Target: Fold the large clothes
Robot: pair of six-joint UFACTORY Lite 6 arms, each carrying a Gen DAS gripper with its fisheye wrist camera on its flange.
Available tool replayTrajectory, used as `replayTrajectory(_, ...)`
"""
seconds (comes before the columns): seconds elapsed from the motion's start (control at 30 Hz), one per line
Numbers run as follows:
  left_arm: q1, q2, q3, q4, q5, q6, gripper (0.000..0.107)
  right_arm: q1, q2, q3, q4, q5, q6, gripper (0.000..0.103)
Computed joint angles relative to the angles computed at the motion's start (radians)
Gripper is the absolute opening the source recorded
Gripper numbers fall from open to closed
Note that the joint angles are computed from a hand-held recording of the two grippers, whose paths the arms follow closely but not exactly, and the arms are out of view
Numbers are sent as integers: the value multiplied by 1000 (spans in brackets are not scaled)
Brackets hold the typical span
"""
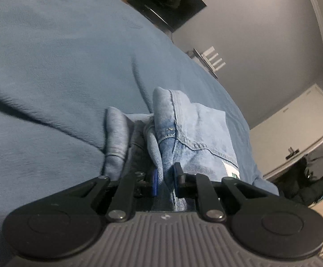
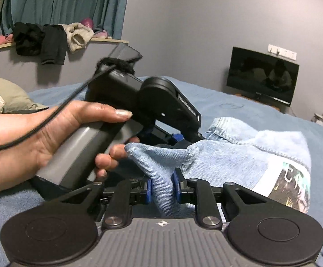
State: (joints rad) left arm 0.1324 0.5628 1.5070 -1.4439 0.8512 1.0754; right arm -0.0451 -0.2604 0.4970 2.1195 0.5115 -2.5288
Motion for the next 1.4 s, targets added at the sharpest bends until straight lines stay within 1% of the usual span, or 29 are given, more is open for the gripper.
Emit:
replayTrajectory(0.07, 7, -15, -25, -2, -12, 4, 9, 42, 24, 3, 48, -15, -32, 22)
replayTrajectory(0.13, 0, -96, -94, -35, -63, 54, 9, 61, 27, -21, 85, -8, -72, 22)
replayTrajectory(0.17, -5, -108, -105, -75, -86, 94, 9, 66, 22, -37, 97, 0, -87, 22)
replayTrajectory(0.27, -28, -180, -178, -239, -96, 260, 9, 48, 8, -83, 86, 33, -114, 22)
replayTrajectory(0.33, -74, -208, -184, -276, -149, 333, 9, 18, 4, -97, 26, 61, -87, 22)
replayTrajectory(0.4, -139, -217, -167, -266, -226, 375, 9, -19, 28, -58, -71, 83, -13, 22)
replayTrajectory(0.43, -172, -212, -154, -256, -268, 381, 9, -19, 41, -37, -93, 82, 8, 22)
replayTrajectory(0.5, -241, -174, -107, -200, -374, 354, 9, -63, 44, -29, -169, 114, 54, 22)
replayTrajectory(0.53, -274, -156, -91, -162, -445, 330, 9, -86, 51, -22, -211, 132, 83, 22)
replayTrajectory(0.57, -289, -145, -85, -97, -497, 280, 9, -102, 63, -6, -252, 147, 114, 22)
replayTrajectory(0.6, -288, -121, -75, -74, -507, 262, 9, -125, 72, 11, -302, 162, 154, 24)
replayTrajectory(0.67, -284, -101, -74, -98, -516, 288, 8, -199, 69, 38, -424, 219, 257, 27)
replayTrajectory(0.73, -275, -90, -62, -83, -502, 277, 8, -305, 92, 84, -526, 321, 338, 41)
replayTrajectory(0.77, -275, -87, -59, -77, -501, 273, 8, -373, 107, 108, -572, 399, 367, 54)
replayTrajectory(0.8, -277, -89, -63, -82, -507, 286, 8, -442, 115, 123, -590, 460, 377, 63)
replayTrajectory(0.87, -285, -74, -51, -89, -518, 293, 8, -547, 166, 200, -609, 542, 414, 61)
replayTrajectory(0.9, -288, -74, -54, -99, -520, 303, 8, -577, 197, 242, -596, 557, 433, 61)
replayTrajectory(0.97, -294, -61, -42, -110, -526, 309, 8, -600, 275, 355, -541, 524, 467, 61)
replayTrajectory(1.07, -280, -98, -87, -137, -521, 353, 8, -534, 439, 573, -459, 363, 513, 59)
replayTrajectory(1.13, -291, -105, -91, -143, -538, 357, 8, -472, 574, 726, -432, 257, 516, 54)
replayTrajectory(1.2, -300, -105, -98, -180, -552, 403, 8, -404, 717, 891, -458, 147, 516, 44)
replayTrajectory(1.27, -309, -97, -94, -188, -570, 423, 8, -348, 847, 1025, -474, 61, 514, 44)
replayTrajectory(1.3, -313, -89, -87, -188, -576, 424, 8, -329, 896, 1066, -454, 32, 487, 43)
replayTrajectory(1.33, -313, -81, -79, -175, -576, 413, 8, -315, 954, 1129, -466, 7, 502, 43)
replayTrajectory(1.4, -316, -59, -58, -169, -573, 404, 7, -304, 1060, 1267, -560, -23, 621, 42)
